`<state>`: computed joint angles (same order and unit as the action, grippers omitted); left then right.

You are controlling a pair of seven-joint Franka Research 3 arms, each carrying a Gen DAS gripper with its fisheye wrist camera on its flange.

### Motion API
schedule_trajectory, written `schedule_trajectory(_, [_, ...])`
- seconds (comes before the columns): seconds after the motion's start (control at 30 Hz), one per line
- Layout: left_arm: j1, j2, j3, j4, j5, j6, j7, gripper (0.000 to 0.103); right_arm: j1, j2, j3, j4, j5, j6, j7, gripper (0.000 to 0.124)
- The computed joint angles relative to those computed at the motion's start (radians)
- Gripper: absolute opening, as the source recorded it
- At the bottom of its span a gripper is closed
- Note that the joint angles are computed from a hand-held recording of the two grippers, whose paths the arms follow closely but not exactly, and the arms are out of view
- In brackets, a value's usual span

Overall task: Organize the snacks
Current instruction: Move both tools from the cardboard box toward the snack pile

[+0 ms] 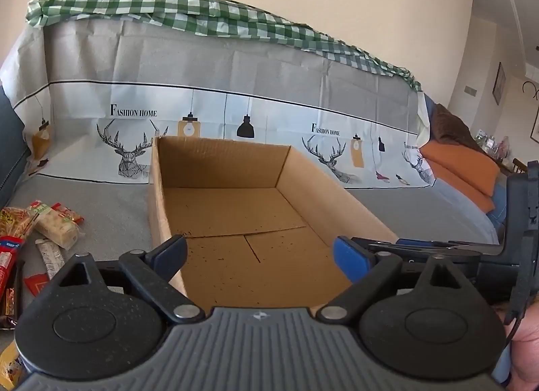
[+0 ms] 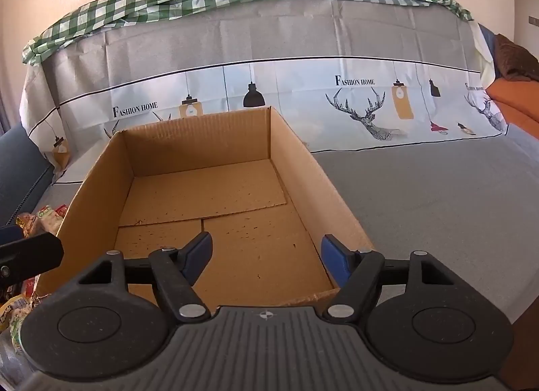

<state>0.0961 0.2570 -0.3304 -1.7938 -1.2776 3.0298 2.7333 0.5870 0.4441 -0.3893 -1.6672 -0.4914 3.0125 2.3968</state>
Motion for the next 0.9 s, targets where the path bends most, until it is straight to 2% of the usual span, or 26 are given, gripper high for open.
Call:
schedule_trajectory(0.13, [0.010,-0.007,0.006,-0.002,-0.002,-0.048,-0.001,0.079,-0.002,0.016,0.010,0.023,0.009,0.000,-0.012,0.073])
schedule_trajectory(0.17, [0.009,-0.009,0.011,-0.003,-0.001,-0.064,-0.006,0.075,0.013,0.010,-0.006,0.013,-0.002,0.009,-0.003,0.073])
schedule_trajectory(0.2, [0.013,-0.012,0.014,-0.004,-0.011,-0.087,0.001,0.067,0.025,0.010,-0.019,0.011,-0.011,0.013,0.003,0.072])
schedule_trajectory(0.27, [0.018,-0.019,0.024,-0.004,-0.034,-0.144,0.017,0.058,0.034,0.009,-0.029,0.007,-0.019,0.019,0.005,0.071])
schedule_trajectory(0.3, [0.018,-0.023,0.032,-0.005,-0.044,-0.170,0.024,0.049,0.035,0.007,-0.030,0.004,-0.019,0.022,0.003,0.068])
schedule_trajectory(0.4, [0.008,-0.036,0.057,-0.014,-0.060,-0.230,0.046,0.033,0.054,0.031,-0.053,0.021,-0.020,0.043,0.015,0.061])
schedule_trajectory(0.47, [0.000,-0.049,0.072,-0.025,-0.065,-0.252,0.062,0.028,0.058,0.029,-0.053,0.017,-0.004,0.055,0.003,0.057])
schedule_trajectory(0.57, [-0.007,-0.070,0.101,-0.039,-0.036,-0.295,0.036,0.028,0.078,0.023,-0.065,0.009,0.022,0.079,-0.009,0.052])
schedule_trajectory(0.63, [0.002,-0.081,0.126,-0.037,0.009,-0.364,-0.018,0.028,0.115,0.030,-0.105,0.001,0.034,0.119,0.000,0.052])
schedule_trajectory(0.67, [0.009,-0.082,0.138,-0.027,0.035,-0.403,-0.042,0.028,0.116,0.028,-0.099,-0.002,0.046,0.121,-0.017,0.052])
schedule_trajectory(0.7, [0.019,-0.083,0.148,-0.017,0.053,-0.444,-0.055,0.028,0.092,0.019,-0.060,0.001,0.063,0.101,-0.060,0.052])
schedule_trajectory(0.73, [0.033,-0.081,0.159,-0.002,0.073,-0.497,-0.066,0.028,0.090,0.020,-0.049,0.002,0.082,0.107,-0.084,0.052])
schedule_trajectory(0.8, [0.070,-0.061,0.183,0.047,0.120,-0.632,-0.108,0.028,0.139,0.046,-0.098,0.008,0.095,0.179,-0.065,0.052])
schedule_trajectory(0.83, [0.094,-0.046,0.194,0.074,0.133,-0.705,-0.128,0.028,0.150,0.050,-0.102,0.012,0.103,0.185,-0.077,0.052])
schedule_trajectory(0.87, [0.120,-0.027,0.204,0.106,0.147,-0.774,-0.151,0.028,0.159,0.056,-0.104,0.018,0.112,0.190,-0.089,0.053])
schedule_trajectory(0.9, [0.143,-0.014,0.210,0.125,0.159,-0.822,-0.166,0.028,0.146,0.055,-0.076,0.027,0.121,0.179,-0.117,0.053])
